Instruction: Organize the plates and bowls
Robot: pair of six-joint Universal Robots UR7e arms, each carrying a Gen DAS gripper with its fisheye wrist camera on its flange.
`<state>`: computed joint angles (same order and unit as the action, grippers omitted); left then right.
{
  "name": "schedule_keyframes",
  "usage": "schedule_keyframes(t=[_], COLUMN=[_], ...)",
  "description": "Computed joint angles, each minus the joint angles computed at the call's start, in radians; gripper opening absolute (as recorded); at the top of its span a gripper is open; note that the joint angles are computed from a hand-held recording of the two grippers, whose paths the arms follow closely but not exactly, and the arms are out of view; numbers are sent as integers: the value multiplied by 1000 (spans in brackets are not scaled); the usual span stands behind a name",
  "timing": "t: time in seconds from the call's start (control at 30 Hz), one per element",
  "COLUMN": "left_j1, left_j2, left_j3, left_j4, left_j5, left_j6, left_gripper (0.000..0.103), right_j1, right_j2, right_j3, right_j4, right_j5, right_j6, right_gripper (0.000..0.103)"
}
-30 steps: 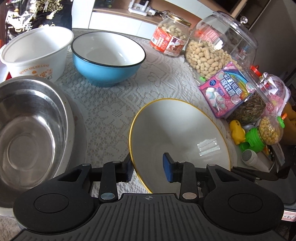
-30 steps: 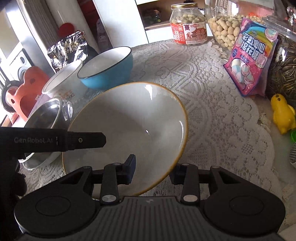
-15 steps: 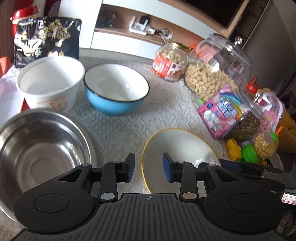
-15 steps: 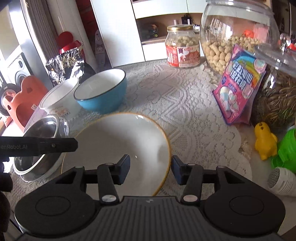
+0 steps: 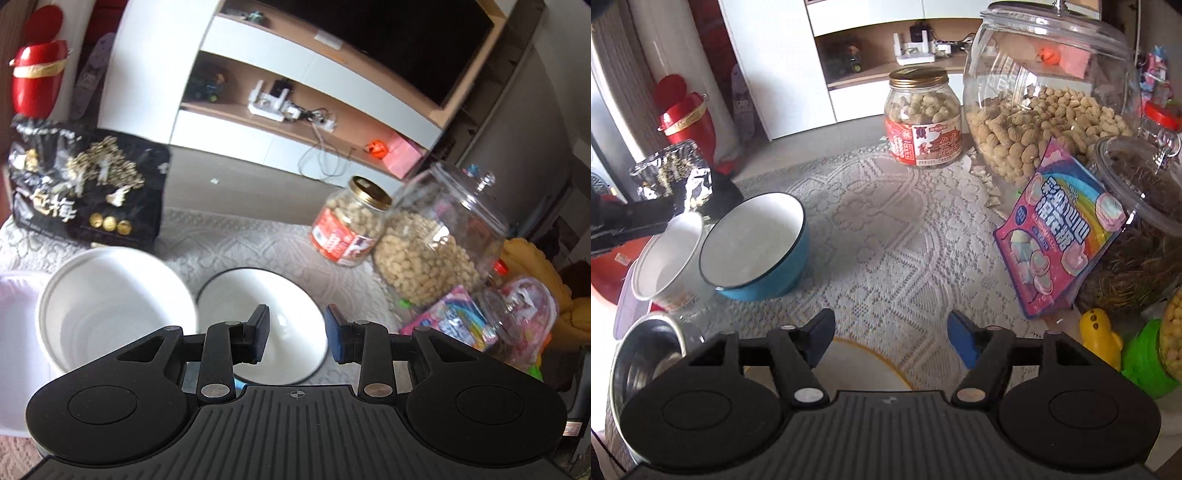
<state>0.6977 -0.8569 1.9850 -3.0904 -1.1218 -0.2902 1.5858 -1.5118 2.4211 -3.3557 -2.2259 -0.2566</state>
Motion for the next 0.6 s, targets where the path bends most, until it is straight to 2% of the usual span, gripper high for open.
schedule_keyframes(t=[0.13, 0.23, 0.3, 0.43, 0.47, 0.5, 0.57, 0.6], left_j1=[59, 79, 86, 85, 83, 82, 78, 75], left_j2=[5, 25, 35, 39, 39, 40, 43, 44], left_j3=[-41, -62, -69, -65, -64, -62, -62, -61], left_j4=[99, 130, 130, 121, 121, 125, 135, 136], left_j5=[20, 30, 16, 12, 12, 11, 13, 15], left_j6=[-93, -95, -94, -80, -80, -79, -77, -77], left_gripper=[36, 36, 36, 36, 36, 36, 36, 36], right_j1=[12, -5, -19, -38, -48, -61, -88, -102], right_j2=[103, 182, 242, 334, 343, 346, 336, 327], right_j3=[-108, -205, -267, -344, -362, -377, -390, -391], right_j4=[47, 138, 192, 211, 241, 277, 348, 376], right_j5=[36, 83, 85, 56, 64, 83, 144, 182], right_j6=[-21, 50, 113, 140, 160, 190, 235, 247], right_gripper=[76, 74, 67, 56, 50, 46, 31, 27])
